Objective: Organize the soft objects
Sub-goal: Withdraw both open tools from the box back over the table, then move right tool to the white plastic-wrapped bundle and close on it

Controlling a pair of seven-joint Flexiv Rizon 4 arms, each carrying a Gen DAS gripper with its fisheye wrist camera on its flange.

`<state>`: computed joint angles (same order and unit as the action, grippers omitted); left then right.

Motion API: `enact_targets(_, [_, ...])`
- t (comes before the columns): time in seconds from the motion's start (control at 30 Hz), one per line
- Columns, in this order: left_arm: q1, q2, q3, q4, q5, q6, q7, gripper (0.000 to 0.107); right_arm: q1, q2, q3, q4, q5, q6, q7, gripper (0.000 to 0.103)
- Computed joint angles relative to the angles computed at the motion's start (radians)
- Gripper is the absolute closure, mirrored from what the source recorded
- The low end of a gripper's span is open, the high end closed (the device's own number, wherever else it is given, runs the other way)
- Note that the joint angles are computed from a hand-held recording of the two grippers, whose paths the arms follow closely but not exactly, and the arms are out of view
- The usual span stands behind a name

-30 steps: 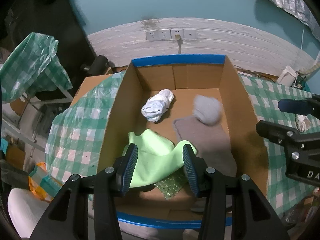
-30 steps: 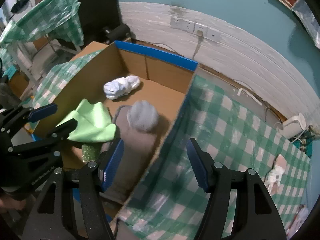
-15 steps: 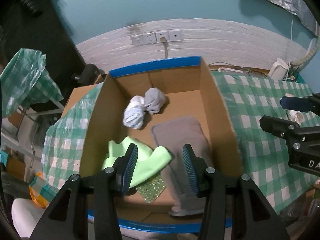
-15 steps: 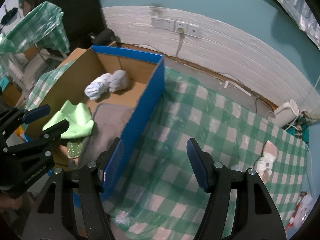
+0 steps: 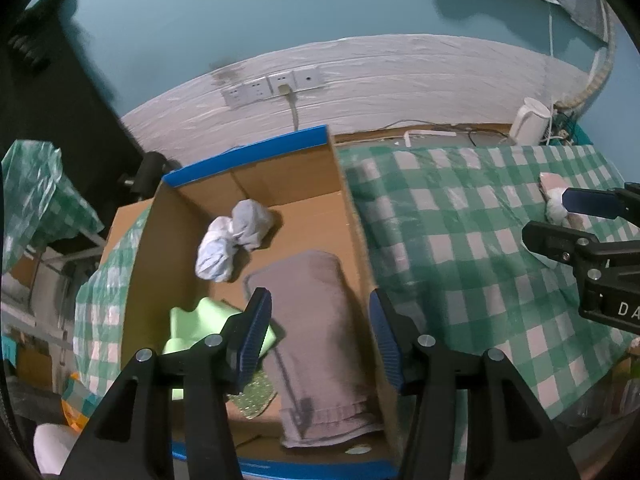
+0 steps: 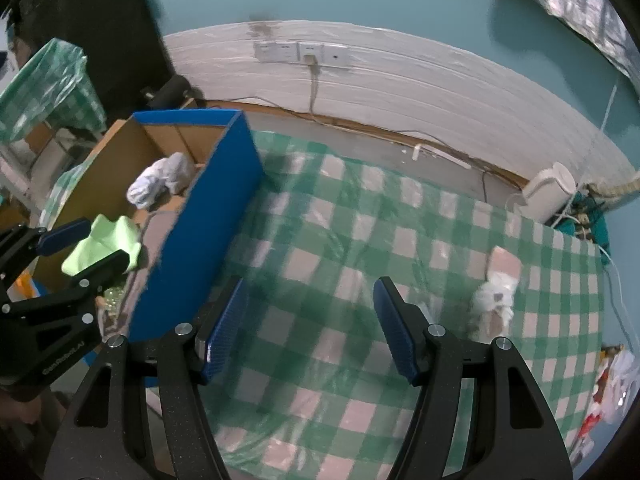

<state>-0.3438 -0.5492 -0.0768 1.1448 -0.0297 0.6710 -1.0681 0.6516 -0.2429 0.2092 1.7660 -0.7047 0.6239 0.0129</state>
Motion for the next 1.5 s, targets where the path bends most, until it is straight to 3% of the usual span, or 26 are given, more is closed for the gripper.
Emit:
enact_targets(0.87, [-0.127, -0.061, 0.002, -0.083, 0.087, -0.093, -0.040, 0.055, -0.124, 0.223, 0.068, 0.311, 0.028, 0.032, 0.199, 0.036])
enact_targets(1.5, [-0.195, -0.202, 0.031, -0.266, 0.131, -0.203, -0.118, 0.055, -0.202, 0.248, 0.059, 0.414, 0.090, 0.100, 0.208, 0.036])
